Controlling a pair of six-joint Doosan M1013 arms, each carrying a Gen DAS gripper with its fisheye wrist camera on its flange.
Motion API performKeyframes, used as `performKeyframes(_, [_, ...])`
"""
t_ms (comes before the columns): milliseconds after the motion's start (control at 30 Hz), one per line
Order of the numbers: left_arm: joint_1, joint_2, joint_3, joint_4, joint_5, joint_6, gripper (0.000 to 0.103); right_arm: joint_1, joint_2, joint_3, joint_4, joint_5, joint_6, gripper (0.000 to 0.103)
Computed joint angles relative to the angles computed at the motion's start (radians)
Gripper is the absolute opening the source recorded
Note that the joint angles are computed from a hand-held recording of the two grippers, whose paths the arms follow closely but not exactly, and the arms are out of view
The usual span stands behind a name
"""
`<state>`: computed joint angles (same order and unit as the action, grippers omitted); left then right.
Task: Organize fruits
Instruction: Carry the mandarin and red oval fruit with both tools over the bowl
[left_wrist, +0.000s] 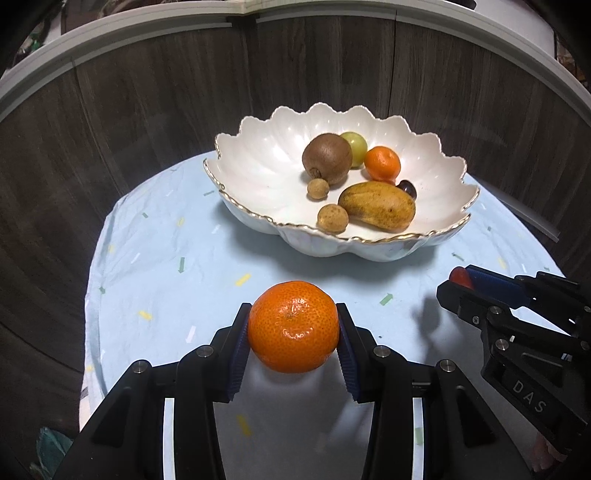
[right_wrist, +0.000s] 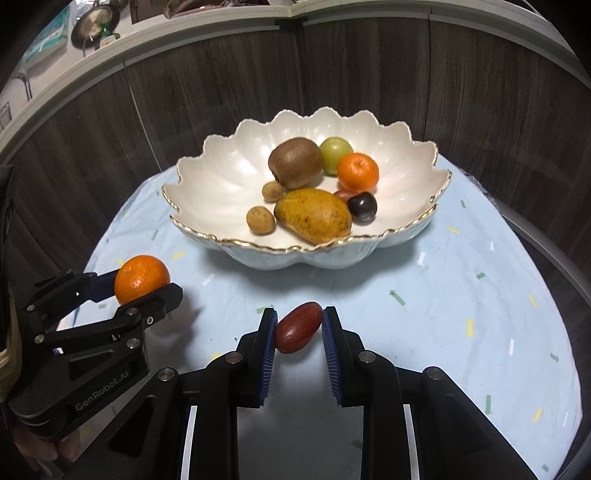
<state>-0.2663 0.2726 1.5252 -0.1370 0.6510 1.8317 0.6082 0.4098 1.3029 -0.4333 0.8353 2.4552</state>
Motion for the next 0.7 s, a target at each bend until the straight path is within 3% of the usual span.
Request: performKeyframes(700, [-0.025, -0.017, -0.036, 0.017, 0.002, -0.058, 0.042, -0.010, -0.050, 0.019, -0.089, -0.068, 0.065, 0.026])
